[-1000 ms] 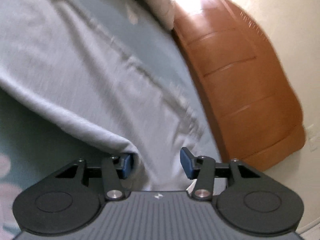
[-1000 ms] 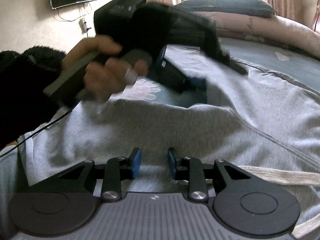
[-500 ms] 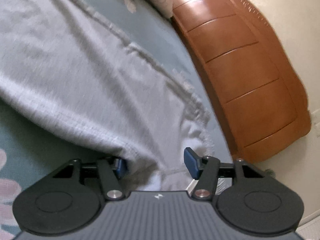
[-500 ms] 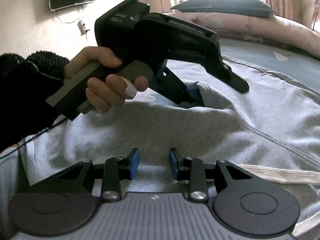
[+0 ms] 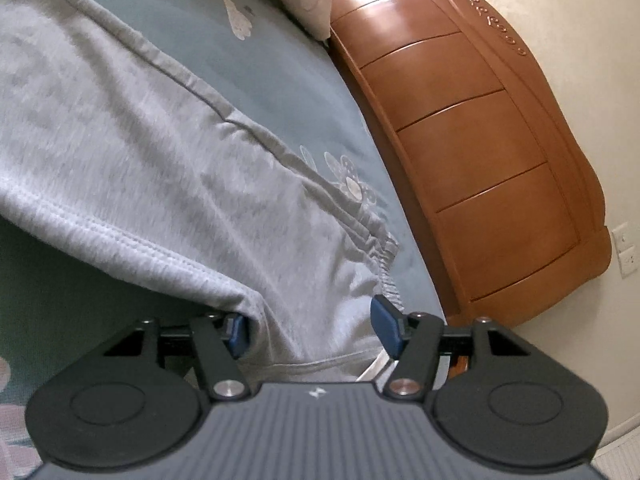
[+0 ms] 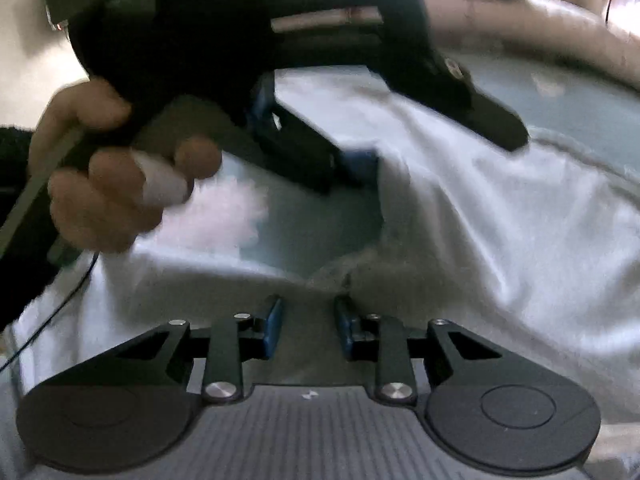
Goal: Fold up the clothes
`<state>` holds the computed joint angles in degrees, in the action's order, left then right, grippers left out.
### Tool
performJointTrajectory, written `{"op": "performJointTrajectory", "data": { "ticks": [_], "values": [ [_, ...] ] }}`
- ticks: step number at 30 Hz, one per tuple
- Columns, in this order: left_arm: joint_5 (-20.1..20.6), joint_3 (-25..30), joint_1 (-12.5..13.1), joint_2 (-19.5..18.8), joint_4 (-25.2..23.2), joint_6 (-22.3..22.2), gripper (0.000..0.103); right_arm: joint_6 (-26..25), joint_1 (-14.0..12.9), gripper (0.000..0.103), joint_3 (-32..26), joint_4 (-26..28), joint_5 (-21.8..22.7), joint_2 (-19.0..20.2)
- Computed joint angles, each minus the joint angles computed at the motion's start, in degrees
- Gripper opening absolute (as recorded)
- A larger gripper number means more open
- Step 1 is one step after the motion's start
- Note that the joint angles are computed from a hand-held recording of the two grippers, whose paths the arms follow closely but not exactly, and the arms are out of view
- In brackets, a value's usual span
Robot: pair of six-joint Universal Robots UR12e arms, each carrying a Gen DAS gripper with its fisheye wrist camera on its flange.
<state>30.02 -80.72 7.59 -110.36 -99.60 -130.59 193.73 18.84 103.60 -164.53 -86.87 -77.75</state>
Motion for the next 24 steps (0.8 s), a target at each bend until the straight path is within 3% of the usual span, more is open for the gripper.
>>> {"op": "performJointTrajectory", "data": {
  "ticks": [3,7,16,20,22,24],
  "values": [
    [-0.1,-0.2,0.2,0.1,-0.2,0.1,0.063,0.1,-0.1,0.037,-0.7,0.2,0.2,0.4],
    [3.5,-1.2,0.3,0.7,2.1,0.1,0.065,1.8,-1.1,0.037,1.6,-2.2,3.3,-0.7],
    [7.9,-4.9,3.3,3.0,7.1,-0.1,0.065,3.5,-3.0,0.037,3.5,-5.4,8.4,-1.9],
    [11.1,-7.0,4.6,5.0,15.8,-1.6,0.063,3.8,-3.7,0.037,4.4,-6.8,9.5,-2.4],
    [14.3,-8.8,5.1,6.4,24.0,-4.4,0.063,3.3,-3.7,0.037,4.1,-6.7,9.1,-2.0],
    [17.0,-10.8,5.6,7.8,29.8,-5.2,0.052,3.3,-3.4,0.037,4.0,-6.7,8.6,-2.0]
  ]
}}
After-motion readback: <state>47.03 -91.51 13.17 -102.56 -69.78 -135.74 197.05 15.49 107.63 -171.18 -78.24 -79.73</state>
